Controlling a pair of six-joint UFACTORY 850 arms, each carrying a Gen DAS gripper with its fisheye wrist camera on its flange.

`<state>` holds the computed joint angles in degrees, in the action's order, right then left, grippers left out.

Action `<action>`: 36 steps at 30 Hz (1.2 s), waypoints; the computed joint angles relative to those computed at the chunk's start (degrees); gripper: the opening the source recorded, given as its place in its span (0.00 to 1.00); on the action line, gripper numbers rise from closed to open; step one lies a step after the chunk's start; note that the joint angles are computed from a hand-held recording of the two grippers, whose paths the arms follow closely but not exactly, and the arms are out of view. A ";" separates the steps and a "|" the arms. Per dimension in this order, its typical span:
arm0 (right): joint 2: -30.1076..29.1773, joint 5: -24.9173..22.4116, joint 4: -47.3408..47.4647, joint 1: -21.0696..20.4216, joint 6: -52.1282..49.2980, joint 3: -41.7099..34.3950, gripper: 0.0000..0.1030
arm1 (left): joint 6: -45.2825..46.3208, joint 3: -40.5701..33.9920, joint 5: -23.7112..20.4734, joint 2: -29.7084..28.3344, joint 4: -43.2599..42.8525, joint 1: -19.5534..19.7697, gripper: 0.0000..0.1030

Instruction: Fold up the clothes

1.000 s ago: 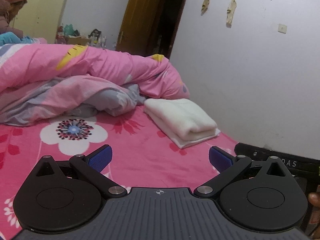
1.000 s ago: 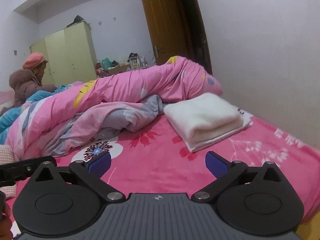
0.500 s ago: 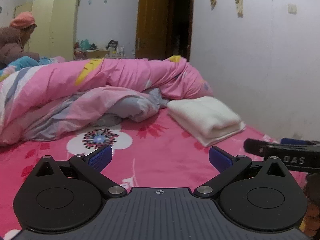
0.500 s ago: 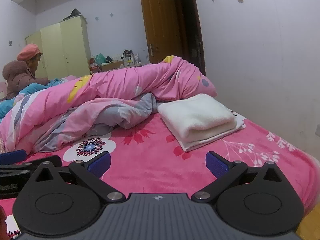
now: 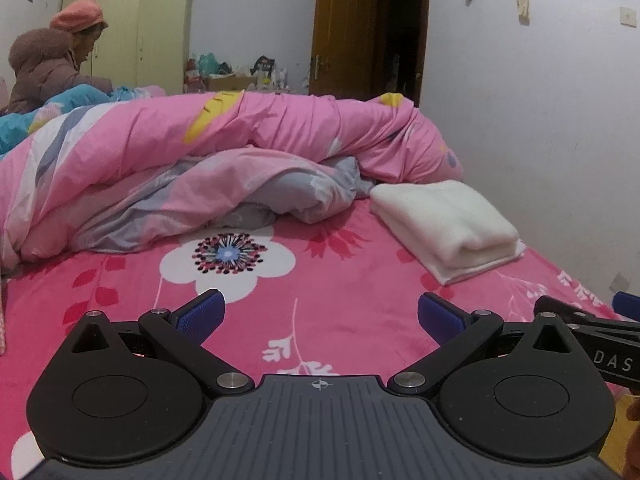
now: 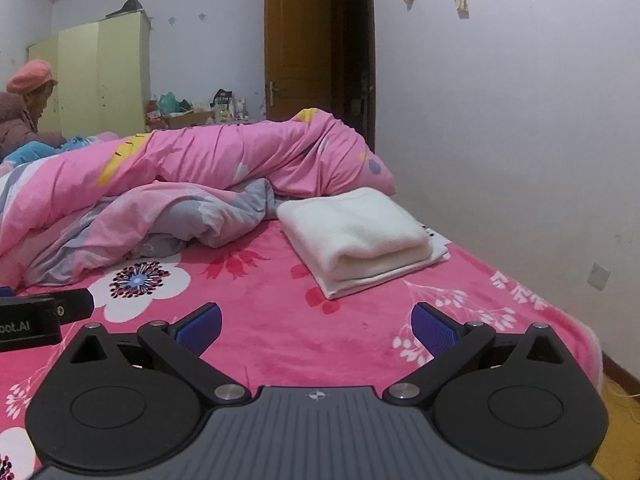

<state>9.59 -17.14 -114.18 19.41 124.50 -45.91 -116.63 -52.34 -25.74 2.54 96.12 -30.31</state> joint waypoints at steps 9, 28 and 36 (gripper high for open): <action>-1.00 -2.86 9.95 0.88 -8.61 -1.04 1.00 | 3.99 -1.04 -0.71 -0.79 -4.29 -0.65 1.00; -0.65 -4.17 10.88 2.41 -11.11 -1.18 1.00 | 0.66 -0.16 -1.22 0.82 -4.46 0.61 1.00; -1.08 -3.80 12.78 2.29 -12.20 -1.61 1.00 | -0.27 0.04 -1.63 0.83 -3.47 0.58 1.00</action>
<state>8.51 -20.94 -101.40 21.70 112.30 -47.53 -116.90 -52.31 -27.38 3.37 92.65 -29.73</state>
